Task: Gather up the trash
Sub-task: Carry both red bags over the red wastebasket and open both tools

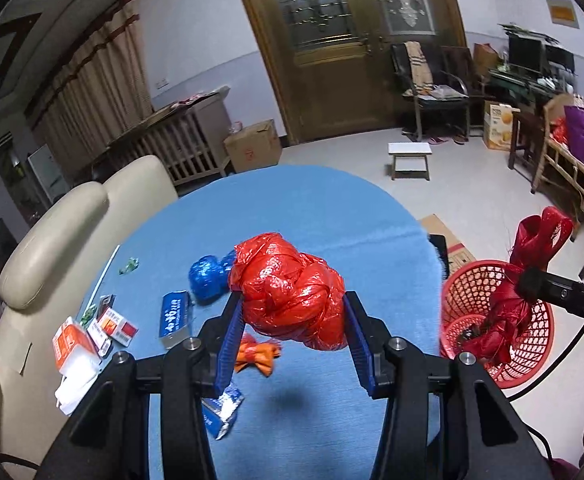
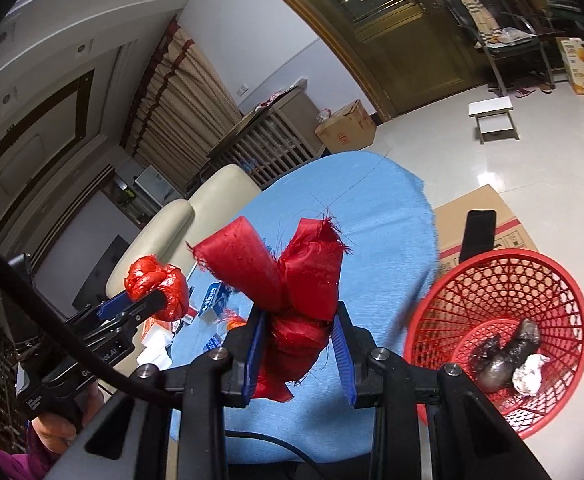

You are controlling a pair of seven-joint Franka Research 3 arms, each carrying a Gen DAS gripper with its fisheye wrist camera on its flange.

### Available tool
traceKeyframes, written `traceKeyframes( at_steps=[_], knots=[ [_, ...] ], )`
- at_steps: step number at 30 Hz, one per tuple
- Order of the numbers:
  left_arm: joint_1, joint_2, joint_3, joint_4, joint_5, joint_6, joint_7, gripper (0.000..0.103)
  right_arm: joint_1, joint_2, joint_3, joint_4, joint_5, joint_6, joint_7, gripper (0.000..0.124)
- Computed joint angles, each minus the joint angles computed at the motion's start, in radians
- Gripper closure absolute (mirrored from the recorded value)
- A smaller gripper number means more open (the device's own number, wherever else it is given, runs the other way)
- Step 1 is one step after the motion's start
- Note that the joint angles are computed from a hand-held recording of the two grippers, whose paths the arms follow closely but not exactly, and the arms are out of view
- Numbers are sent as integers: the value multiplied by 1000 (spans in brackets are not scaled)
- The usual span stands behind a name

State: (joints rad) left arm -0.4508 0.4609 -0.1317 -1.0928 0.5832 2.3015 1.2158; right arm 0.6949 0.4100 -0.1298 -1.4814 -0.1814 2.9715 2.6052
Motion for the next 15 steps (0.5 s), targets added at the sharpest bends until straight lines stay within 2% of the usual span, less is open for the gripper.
traceKeyframes(
  at_steps=[7, 15],
  knots=[
    [-29, 40, -8, 58, -9, -27, 52, 53, 34, -60, -57, -91, -60, 28, 86, 90],
    [-66, 97, -4, 145, -32, -63, 107, 53, 33, -106, -77, -149, -170, 32, 191, 90]
  ],
)
